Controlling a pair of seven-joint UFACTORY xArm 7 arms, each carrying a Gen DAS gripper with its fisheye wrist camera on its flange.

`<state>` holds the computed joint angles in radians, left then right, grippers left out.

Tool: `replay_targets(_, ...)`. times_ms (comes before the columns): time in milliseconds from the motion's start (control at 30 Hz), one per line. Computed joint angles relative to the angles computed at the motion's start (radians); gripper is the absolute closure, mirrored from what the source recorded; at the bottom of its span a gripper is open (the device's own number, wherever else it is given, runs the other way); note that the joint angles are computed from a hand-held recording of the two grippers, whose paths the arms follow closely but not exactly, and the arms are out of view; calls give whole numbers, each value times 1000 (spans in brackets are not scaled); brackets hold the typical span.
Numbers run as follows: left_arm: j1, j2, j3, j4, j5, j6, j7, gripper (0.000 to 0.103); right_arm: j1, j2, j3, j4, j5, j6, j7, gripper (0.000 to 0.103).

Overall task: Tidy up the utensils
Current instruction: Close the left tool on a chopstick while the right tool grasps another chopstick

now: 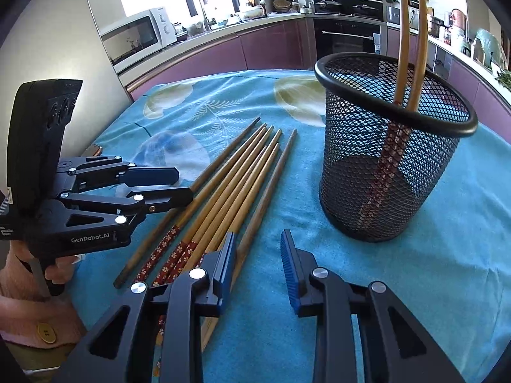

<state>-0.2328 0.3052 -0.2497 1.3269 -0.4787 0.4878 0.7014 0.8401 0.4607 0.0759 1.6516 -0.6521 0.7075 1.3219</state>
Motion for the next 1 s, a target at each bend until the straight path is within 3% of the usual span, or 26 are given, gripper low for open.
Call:
replay_targets(300,-15,41,4,54,46,9,-48,69,21,80,-28,125,5,87,-14,82)
replay_targets(400,-22,49,7,60,64,-3,-74,72,20,79,-38,114,3,56,21,90)
replay_targets(533,4,51,-19,64,21,18,-61,91,18,55,-44,68,-7,6,73,94)
replay_targets(867,32,10,-26,18,-94,17,-30,95,17,-26,-48,-44,-116,-84,222,97)
replay_targets(1000,40,-16,-27,-6,-138,35,28,95,-6,-32,-15,-50,-111,-109,167,97)
